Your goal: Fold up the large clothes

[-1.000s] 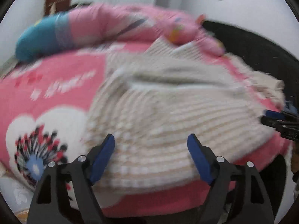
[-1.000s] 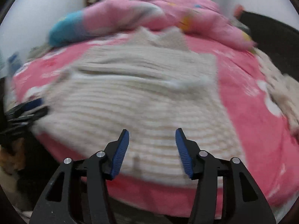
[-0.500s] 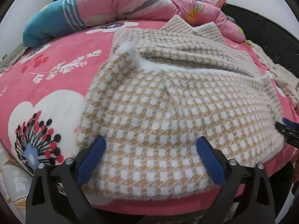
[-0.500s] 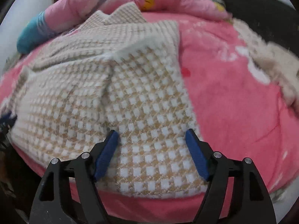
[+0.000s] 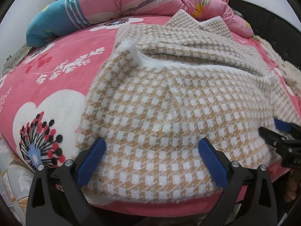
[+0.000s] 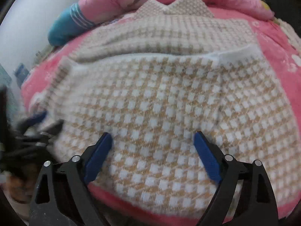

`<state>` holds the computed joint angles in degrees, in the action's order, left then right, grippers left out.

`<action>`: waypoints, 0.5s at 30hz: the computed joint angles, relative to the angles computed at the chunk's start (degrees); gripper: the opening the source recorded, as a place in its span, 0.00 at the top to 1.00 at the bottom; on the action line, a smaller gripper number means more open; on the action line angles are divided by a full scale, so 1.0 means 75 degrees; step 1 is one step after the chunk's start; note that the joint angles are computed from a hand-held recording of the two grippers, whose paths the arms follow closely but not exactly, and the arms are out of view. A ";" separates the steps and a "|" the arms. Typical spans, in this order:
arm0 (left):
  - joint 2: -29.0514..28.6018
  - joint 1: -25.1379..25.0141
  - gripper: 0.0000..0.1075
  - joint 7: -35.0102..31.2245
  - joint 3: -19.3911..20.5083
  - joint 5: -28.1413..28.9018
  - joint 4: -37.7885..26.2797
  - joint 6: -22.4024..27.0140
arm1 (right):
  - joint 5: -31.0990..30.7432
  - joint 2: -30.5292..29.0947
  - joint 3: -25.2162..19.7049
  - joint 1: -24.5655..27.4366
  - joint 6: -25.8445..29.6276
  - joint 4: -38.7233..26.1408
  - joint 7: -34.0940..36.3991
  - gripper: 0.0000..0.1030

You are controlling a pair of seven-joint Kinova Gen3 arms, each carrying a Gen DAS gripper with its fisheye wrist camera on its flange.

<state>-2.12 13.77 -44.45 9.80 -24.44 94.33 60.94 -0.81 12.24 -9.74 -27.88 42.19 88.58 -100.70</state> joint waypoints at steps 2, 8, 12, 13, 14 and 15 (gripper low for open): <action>0.0010 0.0013 0.09 0.0064 0.0021 -0.0051 -0.0007 0.0016 | -0.0045 0.0020 -0.0068 0.0073 0.0275 -0.0184 -0.0028 0.14; -0.0030 -0.0016 0.09 -0.0090 -0.0021 0.0051 0.0032 -0.0045 | -0.0489 0.0290 0.0037 0.0215 0.1064 -0.0842 0.0159 0.12; -0.0021 -0.0014 0.09 -0.0060 0.0001 0.0039 0.0035 -0.0047 | -0.0452 0.0514 0.0098 0.0173 0.1624 -0.1328 -0.0005 0.11; -0.0020 -0.0009 0.09 -0.0042 0.0012 0.0023 0.0034 -0.0049 | -0.0506 0.0582 0.0092 0.0196 0.1721 -0.1433 0.0006 0.10; -0.0032 -0.0015 0.09 -0.0058 0.0004 0.0031 0.0044 -0.0049 | -0.0667 0.0659 0.0057 0.0284 0.1834 -0.1546 0.0107 0.08; -0.0023 -0.0014 0.09 -0.0040 0.0012 0.0027 0.0034 -0.0044 | -0.0717 0.0798 0.0067 0.0318 0.1996 -0.1800 0.0159 0.08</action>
<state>-2.29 13.67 -44.75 9.89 -24.23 94.59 60.61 -6.18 18.22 -9.23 -25.50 57.16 75.08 -99.51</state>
